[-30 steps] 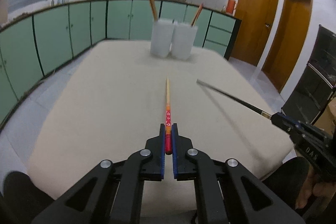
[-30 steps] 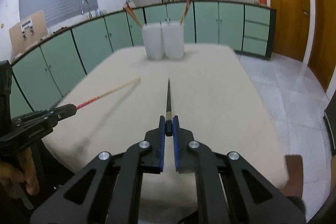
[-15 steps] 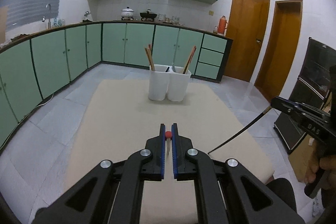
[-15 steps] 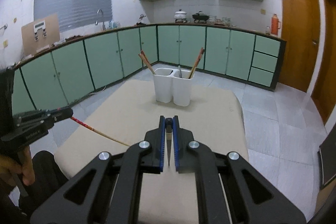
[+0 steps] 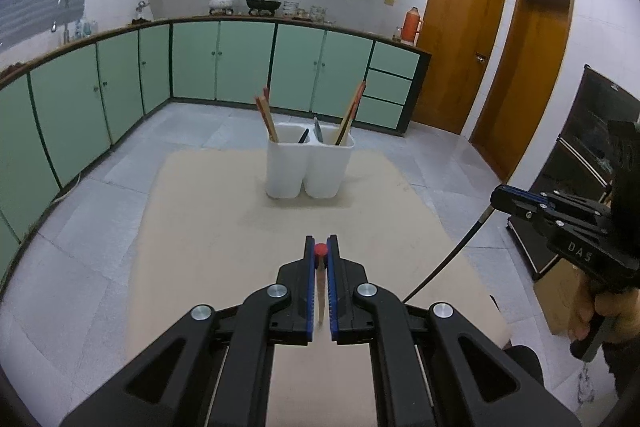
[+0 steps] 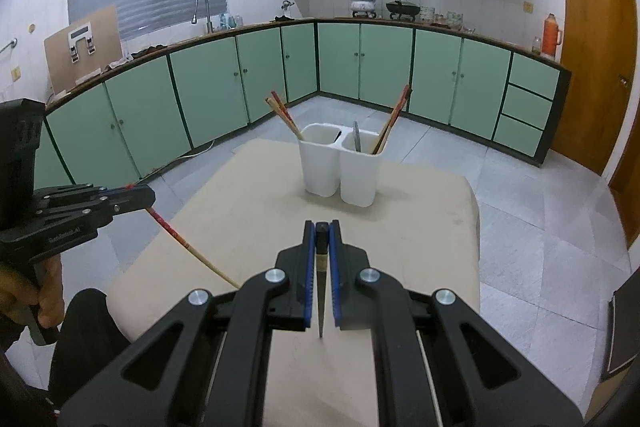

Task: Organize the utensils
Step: 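Carry the red-patterned chopstick to the holder with left tool while right tool carries the black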

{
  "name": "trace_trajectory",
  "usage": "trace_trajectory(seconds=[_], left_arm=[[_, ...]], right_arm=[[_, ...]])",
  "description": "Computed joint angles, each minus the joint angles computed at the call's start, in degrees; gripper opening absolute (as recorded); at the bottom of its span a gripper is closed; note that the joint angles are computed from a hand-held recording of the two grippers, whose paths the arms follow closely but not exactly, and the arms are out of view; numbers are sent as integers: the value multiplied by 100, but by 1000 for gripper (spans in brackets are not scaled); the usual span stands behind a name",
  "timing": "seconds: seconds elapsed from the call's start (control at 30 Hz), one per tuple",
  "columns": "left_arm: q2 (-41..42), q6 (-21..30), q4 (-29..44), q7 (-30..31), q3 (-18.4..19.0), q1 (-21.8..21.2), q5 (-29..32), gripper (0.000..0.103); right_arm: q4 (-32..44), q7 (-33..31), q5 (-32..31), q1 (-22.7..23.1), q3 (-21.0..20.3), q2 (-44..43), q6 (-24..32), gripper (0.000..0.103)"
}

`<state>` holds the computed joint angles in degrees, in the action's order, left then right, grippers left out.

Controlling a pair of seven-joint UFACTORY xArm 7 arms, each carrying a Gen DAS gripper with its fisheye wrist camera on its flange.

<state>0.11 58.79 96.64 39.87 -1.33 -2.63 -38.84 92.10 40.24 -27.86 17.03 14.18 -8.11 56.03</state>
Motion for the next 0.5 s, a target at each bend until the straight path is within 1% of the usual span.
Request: trace_trajectory(seconds=[0.13, 0.3, 0.5], left_arm=[[1, -12, 113, 124, -23, -31, 60, 5], [91, 172, 418, 51, -39, -25, 112, 5], [175, 168, 740, 55, -75, -18, 172, 5]], right_arm=[[240, -157, 63, 2, -44, 85, 72, 6], [668, -413, 76, 48, -79, 279, 291, 6], [1270, -643, -55, 193, -128, 551, 547, 6]])
